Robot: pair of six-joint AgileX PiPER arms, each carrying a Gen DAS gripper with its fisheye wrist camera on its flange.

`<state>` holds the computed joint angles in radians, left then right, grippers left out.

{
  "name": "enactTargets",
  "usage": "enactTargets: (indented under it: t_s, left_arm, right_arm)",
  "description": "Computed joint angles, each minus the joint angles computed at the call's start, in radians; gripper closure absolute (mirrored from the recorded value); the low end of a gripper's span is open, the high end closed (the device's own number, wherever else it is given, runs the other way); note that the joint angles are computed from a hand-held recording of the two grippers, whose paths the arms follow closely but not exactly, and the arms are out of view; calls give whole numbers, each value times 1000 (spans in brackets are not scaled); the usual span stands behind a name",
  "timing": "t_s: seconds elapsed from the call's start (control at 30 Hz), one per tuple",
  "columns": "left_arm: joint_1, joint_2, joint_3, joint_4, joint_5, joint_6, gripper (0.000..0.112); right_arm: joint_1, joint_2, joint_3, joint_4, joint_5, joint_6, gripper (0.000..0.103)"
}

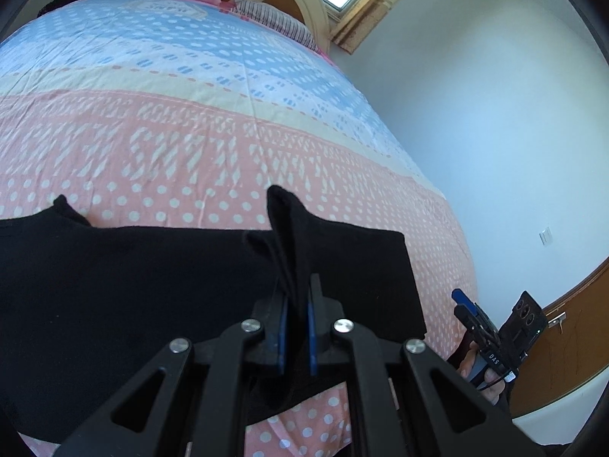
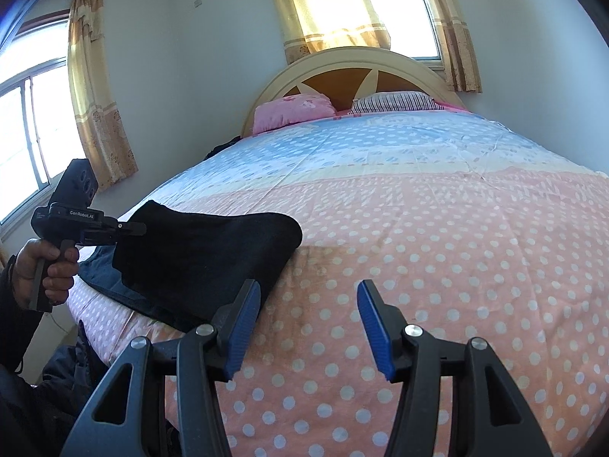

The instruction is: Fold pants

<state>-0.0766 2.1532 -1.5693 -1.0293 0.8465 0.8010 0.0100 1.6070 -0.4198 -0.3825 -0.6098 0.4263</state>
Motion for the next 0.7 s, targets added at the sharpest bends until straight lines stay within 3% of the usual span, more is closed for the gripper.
enactTargets:
  t_s: [0.37, 0.5, 0.6, 0.7]
  left_arm:
    - [25, 32, 17, 65, -48, -46, 104]
    - [-14, 27, 44, 148, -158, -61, 99]
    - [-46, 5, 89, 199, -251, -50, 96]
    - [-68, -10, 119, 241, -316, -58, 86]
  right_arm:
    - [48, 24, -16, -8, 10, -8, 48]
    - [90, 38, -48, -48, 15, 44, 48]
    - [156, 66, -101, -57, 42, 51, 37]
    - [209, 123, -184, -140, 89, 122, 36]
